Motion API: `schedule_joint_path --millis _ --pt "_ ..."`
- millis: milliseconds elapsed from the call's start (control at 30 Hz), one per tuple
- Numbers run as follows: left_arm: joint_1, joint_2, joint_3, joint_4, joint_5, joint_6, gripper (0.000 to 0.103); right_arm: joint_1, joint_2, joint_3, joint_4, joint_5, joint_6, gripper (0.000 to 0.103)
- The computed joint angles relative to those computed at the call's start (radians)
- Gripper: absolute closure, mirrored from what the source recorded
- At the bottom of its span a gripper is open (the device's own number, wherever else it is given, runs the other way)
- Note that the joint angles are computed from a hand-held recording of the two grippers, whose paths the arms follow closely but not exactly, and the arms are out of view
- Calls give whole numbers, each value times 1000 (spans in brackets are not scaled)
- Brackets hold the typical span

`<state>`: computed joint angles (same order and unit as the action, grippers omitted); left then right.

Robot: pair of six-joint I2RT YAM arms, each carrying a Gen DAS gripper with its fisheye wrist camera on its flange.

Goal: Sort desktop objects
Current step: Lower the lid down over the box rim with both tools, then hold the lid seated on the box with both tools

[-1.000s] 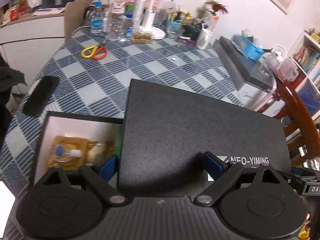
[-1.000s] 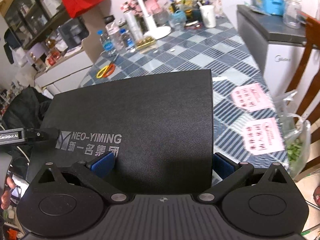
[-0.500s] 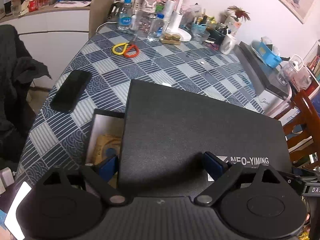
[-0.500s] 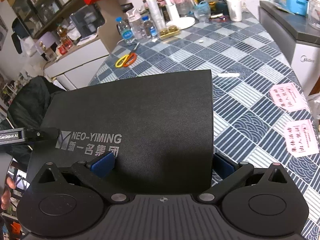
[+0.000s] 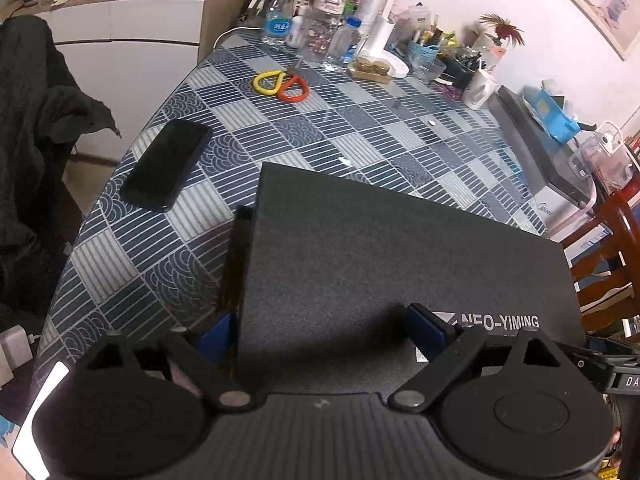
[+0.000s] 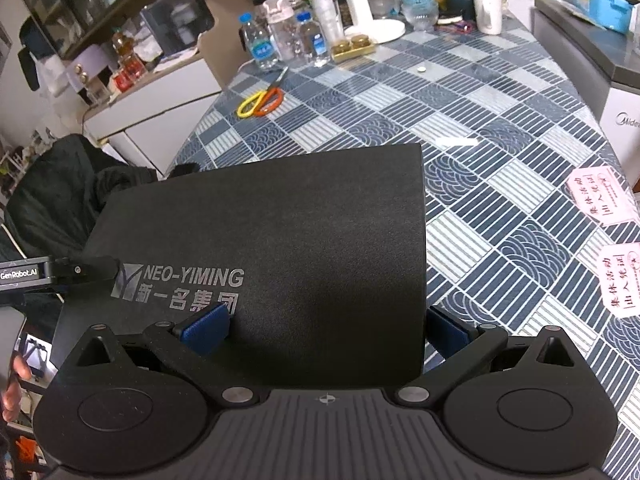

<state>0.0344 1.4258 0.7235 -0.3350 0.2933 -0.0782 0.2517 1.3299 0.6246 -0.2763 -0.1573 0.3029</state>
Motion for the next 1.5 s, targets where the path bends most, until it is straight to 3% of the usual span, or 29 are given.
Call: schedule_joint_path --millis 467,833,1133,1500 --pt "43 63 -30 101 20 39 0 45 69 1 45 26 42 0" --pt "93 91 -12 80 38 50 0 90 84 18 42 36 31 0" --pt "48 68 -45 118 0 36 0 50 83 -4 47 5 10 0" --pt "40 83 -67 146 -23 44 0 96 115 0 57 63 1 0"
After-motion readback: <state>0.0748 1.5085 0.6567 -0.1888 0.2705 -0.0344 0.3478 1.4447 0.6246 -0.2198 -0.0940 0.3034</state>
